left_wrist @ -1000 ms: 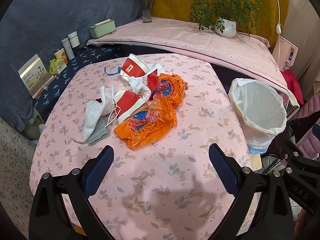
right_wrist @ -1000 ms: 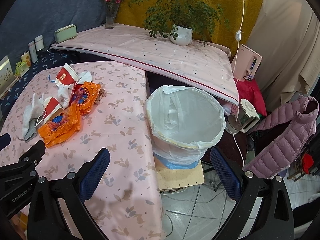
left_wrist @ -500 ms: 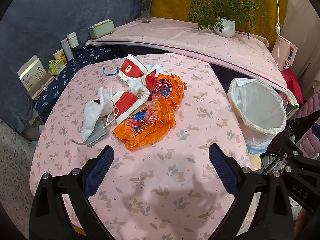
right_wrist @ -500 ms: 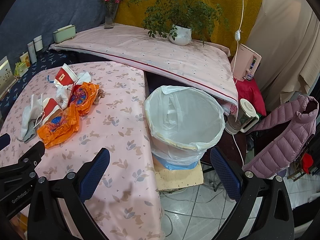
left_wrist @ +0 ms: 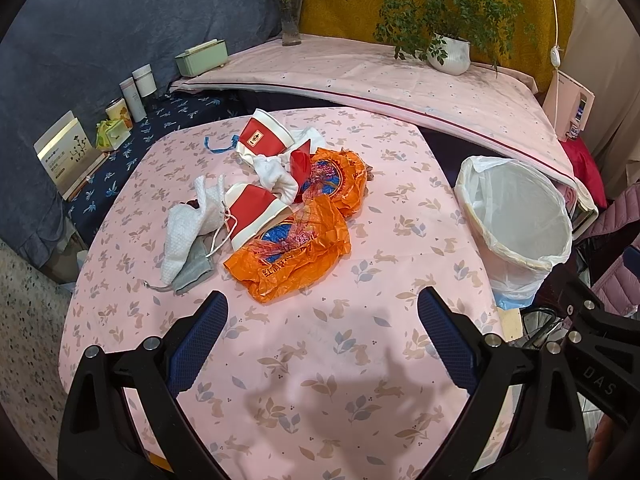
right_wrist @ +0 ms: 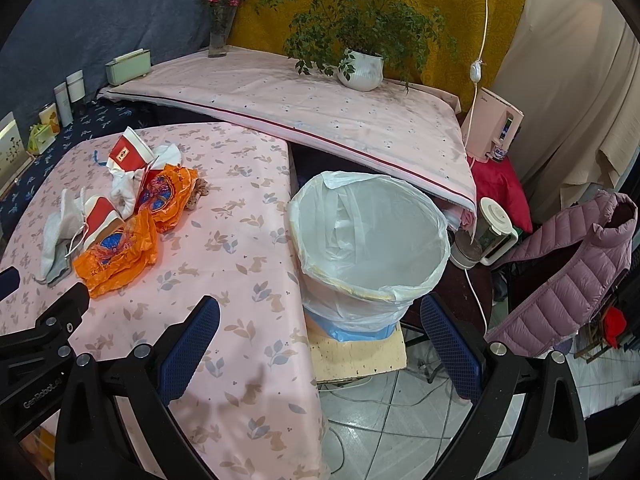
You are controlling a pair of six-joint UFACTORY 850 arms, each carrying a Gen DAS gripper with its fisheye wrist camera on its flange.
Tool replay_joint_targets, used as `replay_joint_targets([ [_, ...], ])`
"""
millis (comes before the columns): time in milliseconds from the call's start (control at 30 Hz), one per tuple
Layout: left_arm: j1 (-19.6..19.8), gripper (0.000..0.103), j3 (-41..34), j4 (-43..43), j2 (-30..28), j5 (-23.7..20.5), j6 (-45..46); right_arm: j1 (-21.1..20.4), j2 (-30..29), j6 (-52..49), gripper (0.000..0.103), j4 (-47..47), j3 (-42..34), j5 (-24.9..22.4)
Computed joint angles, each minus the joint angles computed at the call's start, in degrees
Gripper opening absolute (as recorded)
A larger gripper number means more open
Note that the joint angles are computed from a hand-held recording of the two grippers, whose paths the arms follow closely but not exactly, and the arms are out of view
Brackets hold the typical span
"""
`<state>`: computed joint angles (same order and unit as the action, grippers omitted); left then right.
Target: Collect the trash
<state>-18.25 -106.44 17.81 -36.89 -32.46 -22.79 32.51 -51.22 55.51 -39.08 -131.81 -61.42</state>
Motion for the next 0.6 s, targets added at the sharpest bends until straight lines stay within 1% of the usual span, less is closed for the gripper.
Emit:
replay_joint_targets([
  [433,-0.1,0.091,-0.2,-0.1,-0.2,0.0,0.0,0.1,0.0,0.0,0.096,-0.1,0.0,0.0],
  [600,-0.7,0.091,-0.8,0.3,-0.5,-0.2,-0.5,-0.3,-0.2,-0.1,0.096,-0.2,-0.4,-0.1],
])
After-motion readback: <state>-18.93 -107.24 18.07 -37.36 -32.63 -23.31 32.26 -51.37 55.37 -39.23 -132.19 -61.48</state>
